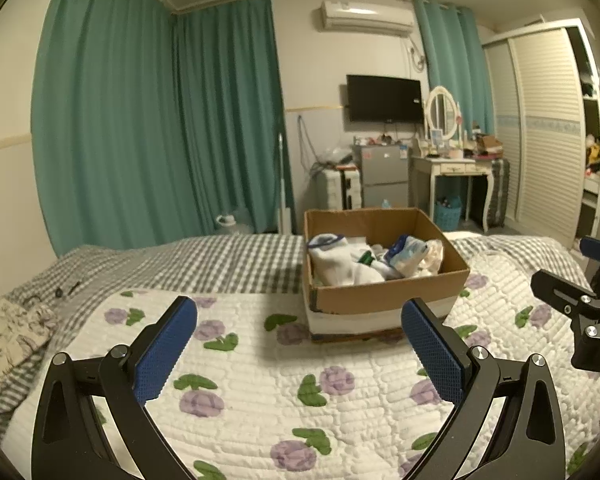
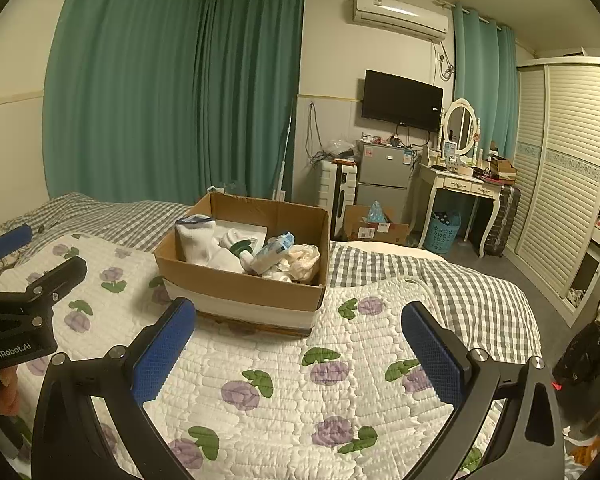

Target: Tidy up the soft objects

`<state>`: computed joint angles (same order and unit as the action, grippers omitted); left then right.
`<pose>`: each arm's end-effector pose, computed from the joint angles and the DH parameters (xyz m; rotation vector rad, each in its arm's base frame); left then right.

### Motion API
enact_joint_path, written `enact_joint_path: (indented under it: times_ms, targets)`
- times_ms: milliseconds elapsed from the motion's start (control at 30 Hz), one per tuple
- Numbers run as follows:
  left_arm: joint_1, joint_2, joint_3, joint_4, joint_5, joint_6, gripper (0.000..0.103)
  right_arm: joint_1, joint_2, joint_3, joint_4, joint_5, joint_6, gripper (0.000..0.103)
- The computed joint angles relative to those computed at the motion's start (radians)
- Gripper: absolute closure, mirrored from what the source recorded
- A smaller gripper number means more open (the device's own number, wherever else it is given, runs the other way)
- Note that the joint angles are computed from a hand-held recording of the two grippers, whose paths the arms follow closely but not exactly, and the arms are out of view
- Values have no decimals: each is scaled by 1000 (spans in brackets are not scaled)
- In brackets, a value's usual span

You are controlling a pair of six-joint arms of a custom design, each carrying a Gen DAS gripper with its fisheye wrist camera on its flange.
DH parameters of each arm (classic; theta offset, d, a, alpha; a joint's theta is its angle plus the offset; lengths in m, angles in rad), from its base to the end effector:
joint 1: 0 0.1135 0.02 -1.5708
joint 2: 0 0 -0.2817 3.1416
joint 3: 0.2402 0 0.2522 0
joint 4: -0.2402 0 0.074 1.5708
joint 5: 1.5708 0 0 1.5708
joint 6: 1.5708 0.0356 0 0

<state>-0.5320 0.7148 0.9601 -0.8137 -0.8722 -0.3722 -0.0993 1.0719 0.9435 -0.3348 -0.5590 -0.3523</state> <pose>0.1103 -0.0333 0.3637 -0.3282 1.9111 0.3379 0.2298 -0.0039 0.3425 -0.5860 1.8801 0.2740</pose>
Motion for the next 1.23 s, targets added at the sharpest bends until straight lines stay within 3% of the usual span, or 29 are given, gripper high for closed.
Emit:
enact_joint_path:
  times_ms: [1233]
  targets:
    - [-76, -4, 1, -27, -41, -65, 0, 11, -2, 7, -5, 17, -1, 0]
